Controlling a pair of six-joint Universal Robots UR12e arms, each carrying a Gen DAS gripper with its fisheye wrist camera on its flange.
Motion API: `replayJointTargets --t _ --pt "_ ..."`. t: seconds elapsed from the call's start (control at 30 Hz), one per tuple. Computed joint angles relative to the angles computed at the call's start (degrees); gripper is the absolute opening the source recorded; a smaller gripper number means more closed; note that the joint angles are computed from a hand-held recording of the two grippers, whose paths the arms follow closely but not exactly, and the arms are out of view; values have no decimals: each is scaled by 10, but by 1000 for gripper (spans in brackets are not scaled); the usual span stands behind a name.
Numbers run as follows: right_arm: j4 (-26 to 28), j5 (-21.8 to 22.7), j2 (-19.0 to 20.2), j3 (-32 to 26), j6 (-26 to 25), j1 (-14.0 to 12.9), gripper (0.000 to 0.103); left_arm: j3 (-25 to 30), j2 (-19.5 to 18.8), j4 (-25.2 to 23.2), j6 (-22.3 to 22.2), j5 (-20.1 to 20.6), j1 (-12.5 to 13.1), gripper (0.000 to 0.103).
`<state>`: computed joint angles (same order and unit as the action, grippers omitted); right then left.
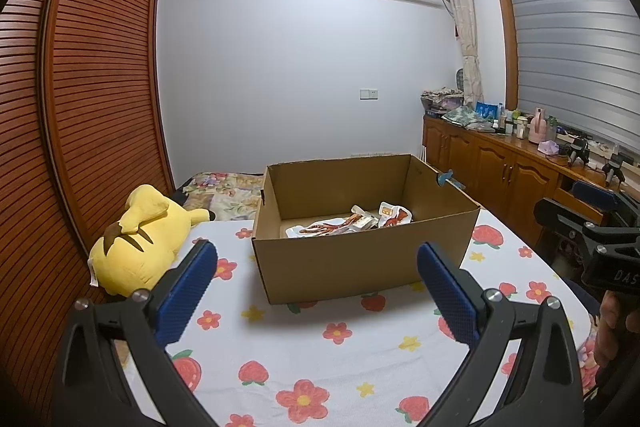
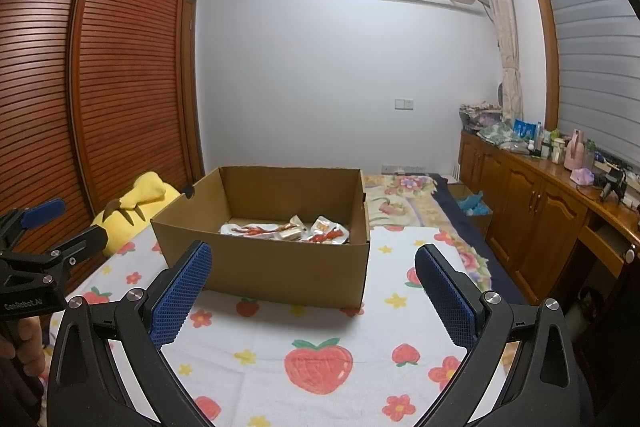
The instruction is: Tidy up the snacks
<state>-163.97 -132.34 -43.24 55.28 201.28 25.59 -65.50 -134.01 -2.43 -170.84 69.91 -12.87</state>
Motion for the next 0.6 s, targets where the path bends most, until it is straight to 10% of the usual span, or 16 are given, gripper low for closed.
replayJointTargets --t 0.6 --pt "-4 -3 -1 2 -2 0 103 -1 2 2 -2 -2 0 101"
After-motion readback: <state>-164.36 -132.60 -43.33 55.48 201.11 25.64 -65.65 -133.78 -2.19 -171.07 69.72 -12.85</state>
